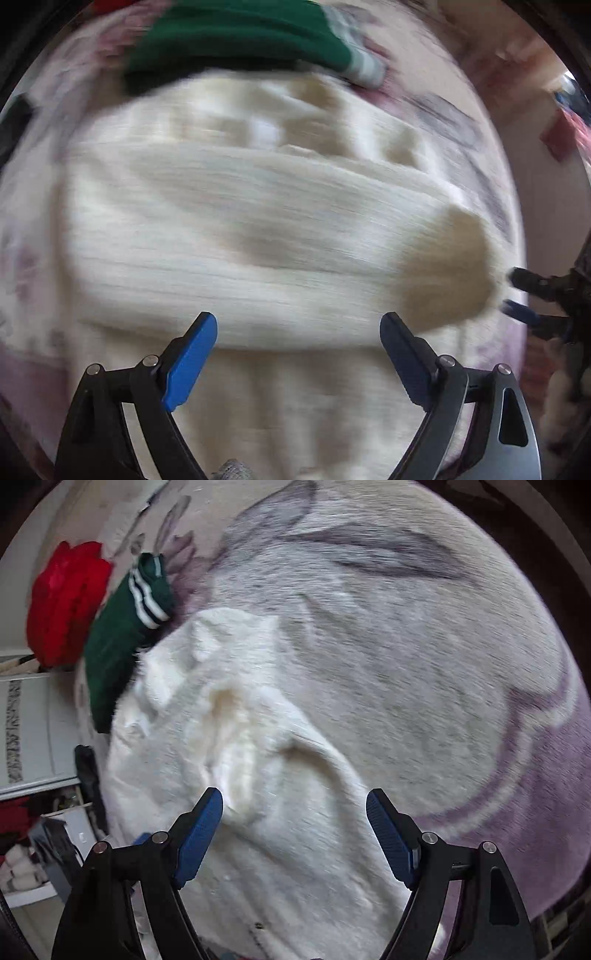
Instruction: Fold large clothes
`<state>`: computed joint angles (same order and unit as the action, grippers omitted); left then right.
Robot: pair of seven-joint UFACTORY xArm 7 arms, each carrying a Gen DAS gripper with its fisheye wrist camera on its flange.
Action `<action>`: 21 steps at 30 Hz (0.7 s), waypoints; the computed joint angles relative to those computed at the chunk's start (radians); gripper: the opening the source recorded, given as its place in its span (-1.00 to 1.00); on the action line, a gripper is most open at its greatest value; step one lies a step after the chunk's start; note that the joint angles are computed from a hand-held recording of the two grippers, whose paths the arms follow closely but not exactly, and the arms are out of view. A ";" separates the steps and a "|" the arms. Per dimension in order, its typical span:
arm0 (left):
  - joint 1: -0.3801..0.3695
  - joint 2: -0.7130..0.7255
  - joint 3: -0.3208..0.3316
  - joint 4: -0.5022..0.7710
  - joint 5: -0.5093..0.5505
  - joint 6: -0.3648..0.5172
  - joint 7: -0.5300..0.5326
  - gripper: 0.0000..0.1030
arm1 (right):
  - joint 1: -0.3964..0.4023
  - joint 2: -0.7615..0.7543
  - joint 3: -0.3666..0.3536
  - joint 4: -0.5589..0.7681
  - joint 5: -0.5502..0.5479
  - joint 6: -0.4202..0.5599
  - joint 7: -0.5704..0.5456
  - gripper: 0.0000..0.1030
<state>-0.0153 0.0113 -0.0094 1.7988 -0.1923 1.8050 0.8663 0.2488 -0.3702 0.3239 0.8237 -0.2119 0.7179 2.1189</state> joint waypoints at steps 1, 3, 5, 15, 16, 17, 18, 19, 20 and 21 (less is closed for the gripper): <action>0.003 0.024 0.003 0.012 0.022 -0.057 -0.010 0.75 | -0.005 0.026 -0.025 -0.007 0.003 -0.059 -0.033 0.59; 0.007 0.062 0.007 0.011 0.074 -0.183 -0.037 0.75 | -0.015 0.074 -0.065 -0.032 0.022 -0.180 -0.085 0.59; 0.010 0.121 0.010 0.031 0.120 -0.282 -0.095 0.75 | -0.020 0.122 -0.090 -0.032 0.046 -0.244 -0.136 0.52; 0.036 0.321 0.008 0.154 0.173 -0.329 -0.255 0.99 | -0.021 0.282 -0.124 0.264 -0.056 0.177 -0.338 -0.86; 0.032 0.301 0.004 0.137 0.183 -0.342 -0.244 0.98 | -0.014 0.301 -0.147 0.267 0.027 0.188 -0.417 -0.86; 0.028 0.286 0.000 0.129 0.191 -0.351 -0.234 0.98 | -0.009 0.312 -0.163 0.262 0.109 0.180 -0.471 -0.81; 0.025 0.254 -0.004 0.110 0.199 -0.368 -0.212 0.98 | -0.008 0.312 -0.175 0.259 0.167 0.172 -0.497 -0.72; 0.022 0.231 -0.005 0.095 0.205 -0.385 -0.199 0.98 | -0.007 0.301 -0.179 0.270 0.192 0.195 -0.490 -0.66; 0.020 0.207 -0.006 0.079 0.208 -0.405 -0.188 0.98 | -0.006 0.290 -0.178 0.300 0.185 0.244 -0.465 -0.47; 0.018 0.184 -0.007 0.067 0.206 -0.424 -0.179 0.98 | -0.005 0.282 -0.173 0.331 0.162 0.287 -0.440 -0.28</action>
